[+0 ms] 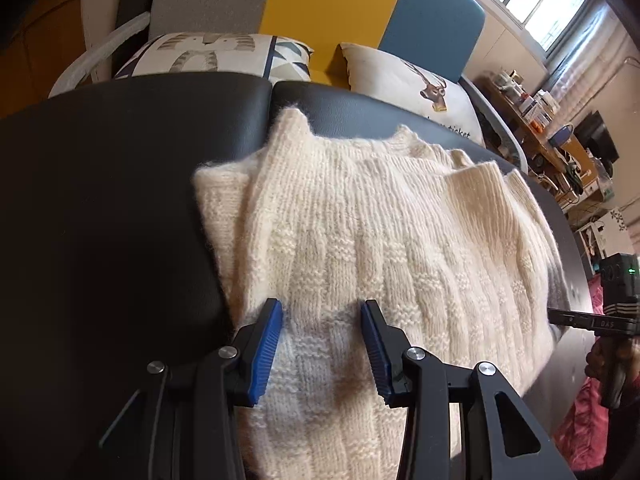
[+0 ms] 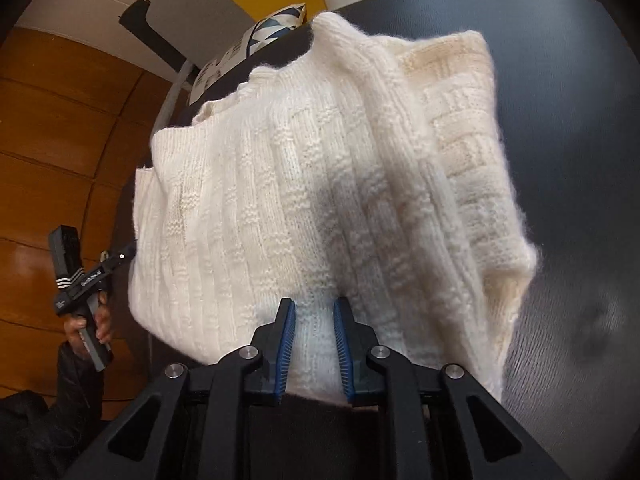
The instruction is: Fold clothes
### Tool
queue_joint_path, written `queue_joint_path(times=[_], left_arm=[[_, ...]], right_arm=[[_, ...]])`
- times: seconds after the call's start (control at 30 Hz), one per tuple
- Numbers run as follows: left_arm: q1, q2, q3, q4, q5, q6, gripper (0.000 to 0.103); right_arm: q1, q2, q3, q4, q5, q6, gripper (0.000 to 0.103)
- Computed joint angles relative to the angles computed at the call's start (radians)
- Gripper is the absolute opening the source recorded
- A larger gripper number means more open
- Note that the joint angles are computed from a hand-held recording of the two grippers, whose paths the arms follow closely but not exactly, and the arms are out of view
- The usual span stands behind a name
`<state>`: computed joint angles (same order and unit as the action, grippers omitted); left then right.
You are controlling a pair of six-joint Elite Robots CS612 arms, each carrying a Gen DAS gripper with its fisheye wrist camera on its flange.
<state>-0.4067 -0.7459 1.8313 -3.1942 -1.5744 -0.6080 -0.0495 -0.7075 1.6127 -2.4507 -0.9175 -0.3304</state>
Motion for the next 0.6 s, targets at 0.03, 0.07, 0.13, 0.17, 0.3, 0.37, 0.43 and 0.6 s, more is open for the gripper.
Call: queue_joint_path(times=[0.03,0.07,0.13,0.17,0.3,0.37,0.43,0.6], left_arm=[[-0.006,-0.011,0.021,-0.009,0.007,-0.003,0.042],[-0.014,-0.024,0.043,-0.020,0.018,-0.007,0.042],[-0.031,-0.050,0.080,-0.055,0.059,0.013,0.042],[-0.036,-0.059,0.091,-0.077,0.065,0.023,0.041],[-0.045,-0.064,0.072,-0.157,-0.002,0.078,0.041],[-0.053,-0.052,0.030,-0.140,-0.014,0.110,0.041],[-0.058,-0.034,-0.016,-0.105,-0.022,0.134,0.041],[-0.061,0.014,-0.106,-0.017,-0.066,0.169,0.041]], right_arm=[[-0.002,-0.007,0.012,0.014,0.001,-0.019,0.018],[0.000,-0.019,0.020,0.022,-0.016,-0.046,0.018],[0.005,-0.043,0.036,0.036,-0.050,-0.098,0.018],[0.008,-0.055,0.045,0.038,-0.067,-0.123,0.020],[0.014,-0.063,0.045,-0.228,-0.052,-0.056,0.021],[0.027,-0.042,0.012,-0.354,-0.089,-0.005,0.021],[0.056,-0.012,-0.042,-0.372,-0.183,-0.013,0.021],[0.127,0.061,-0.156,-0.345,-0.439,-0.077,0.021]])
